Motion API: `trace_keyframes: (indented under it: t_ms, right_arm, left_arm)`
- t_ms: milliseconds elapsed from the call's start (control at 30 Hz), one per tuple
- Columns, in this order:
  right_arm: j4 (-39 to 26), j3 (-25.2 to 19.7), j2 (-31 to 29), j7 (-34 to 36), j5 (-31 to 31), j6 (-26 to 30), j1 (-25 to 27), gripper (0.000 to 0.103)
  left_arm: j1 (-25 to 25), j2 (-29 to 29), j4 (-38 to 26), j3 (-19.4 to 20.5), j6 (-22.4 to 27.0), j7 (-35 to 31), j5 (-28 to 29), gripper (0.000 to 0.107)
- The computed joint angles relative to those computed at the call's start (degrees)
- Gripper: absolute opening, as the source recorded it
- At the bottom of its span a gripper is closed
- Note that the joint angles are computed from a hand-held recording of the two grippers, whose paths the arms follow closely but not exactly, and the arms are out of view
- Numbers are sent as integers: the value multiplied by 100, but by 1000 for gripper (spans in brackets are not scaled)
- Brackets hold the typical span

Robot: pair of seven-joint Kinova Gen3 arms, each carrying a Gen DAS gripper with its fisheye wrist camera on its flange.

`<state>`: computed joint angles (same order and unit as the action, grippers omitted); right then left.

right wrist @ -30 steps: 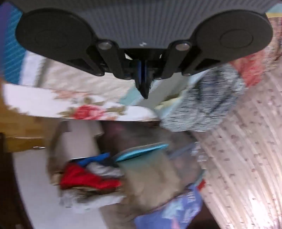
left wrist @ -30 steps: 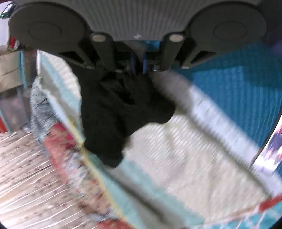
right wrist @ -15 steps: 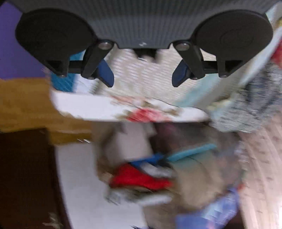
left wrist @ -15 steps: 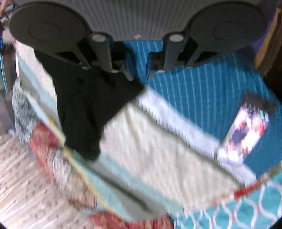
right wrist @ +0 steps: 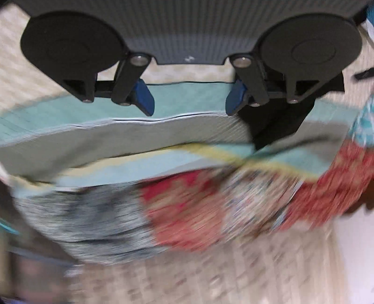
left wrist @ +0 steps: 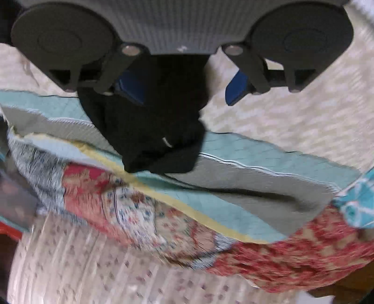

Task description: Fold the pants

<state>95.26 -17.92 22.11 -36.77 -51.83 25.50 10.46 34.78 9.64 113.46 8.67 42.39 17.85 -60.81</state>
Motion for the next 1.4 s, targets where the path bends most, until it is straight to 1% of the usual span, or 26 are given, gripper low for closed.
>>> trace_keyframes:
  t_ms: [33,67,133,200,233,300,367,400,467,533,567,633,667,700,733,833,900,933,1000,1067,1133,1200,1267,1300,1367,1400]
  right_arm:
    - [-265,76,177,-152,233,60,-265,67]
    - [-531,140,352,-335,466,91,-531,67]
    - [-1062,273,628,-696,904,199,-1047,66]
    - [-1585,106,878,-738,1359,624,-1256,66]
    - [-1850,57,1001,-620,1539,768,-1420,66]
    - [-2381,107,1274,-405,1996,973,-1951,67]
    - [-2912,211,1580,58,2462,1313,-2482,67]
    - [-3178,306,1721,284,2695,1475,-2748,69]
    - [-3709,492,2045,678,3161,1797,-3278,71]
    - [-4073,844,2239,740,3627,2030,-3809,72]
    - [-4218,1022,2344,650,3860,2032,-4075,73]
    - [-4677,1484,2690,250,4325,2136,-4600,72]
    - [-4825,1750,2848,18,4515,2092,-4827,68]
    - [-5003,1998,3018,-215,4611,2093,-4998,34]
    - [-5080,2140,3103,-448,4615,2069,-5063,6]
    - [-4876,2492,3031,-1147,4196,1510,-5082,5]
    - [-4637,2416,2764,-1613,3799,1044,-4771,5]
    - [-4532,2476,2640,-1846,3566,810,-4624,5]
    - [-4293,2655,2354,-2312,3100,344,-4290,5]
    - [-3902,3036,2022,-2778,2677,-122,-4087,5]
    - [-3371,3198,1623,-3244,2575,-566,-3812,5]
    - [-2840,2986,1190,-3710,2759,-923,-3316,5]
    - [-2309,2736,752,-4089,2875,-1138,-2786,5]
    - [-2044,2608,556,-4155,2832,-1292,-2520,5]
    - [-1513,2381,191,-4101,2472,-1497,-1989,5]
    - [-1319,2272,49,-4028,2239,-1525,-1724,5]
  left_arm:
    - [-172,213,-74,62,-131,-73,24,27]
    - [-239,320,-54,39,-344,-53,78,16]
    - [-53,215,150,-11,-526,266,-92,16]
    - [460,-160,454,-18,-474,731,-545,16]
    - [699,-225,562,59,-371,950,-736,16]
    - [977,-227,638,342,-194,1160,-930,16]
    - [1316,-173,636,284,-108,1373,-920,16]
    - [1372,-151,593,224,-111,1343,-843,16]
    - [1572,-41,510,217,135,1385,-867,16]
    - [1520,-32,619,408,179,1560,-1064,16]
    - [1338,-55,698,537,67,1661,-1244,16]
    - [1212,-122,805,728,59,1853,-1411,16]
    - [1185,-139,828,714,42,1863,-1424,16]
    - [1164,-177,879,757,61,1913,-1487,16]
    - [1248,-195,892,806,173,1974,-1523,16]
    - [1323,-259,979,917,536,2058,-1630,16]
    - [1379,-279,1026,936,880,2226,-1685,16]
    - [1421,-310,1053,884,1013,2307,-1718,16]
    - [1671,-401,1112,539,1276,2431,-1790,16]
    - [1689,-501,1119,358,1446,2479,-1798,16]
    - [1616,-602,1121,248,1465,2471,-1800,16]
    - [1392,-639,1082,279,1420,2360,-1913,16]
    - [1271,-636,1053,250,1294,2298,-2231,16]
    - [1160,-611,1026,291,1204,2272,-2399,16]
    - [985,-453,857,395,1161,2105,-2572,16]
    - [977,-372,738,313,1030,1958,-2670,16]
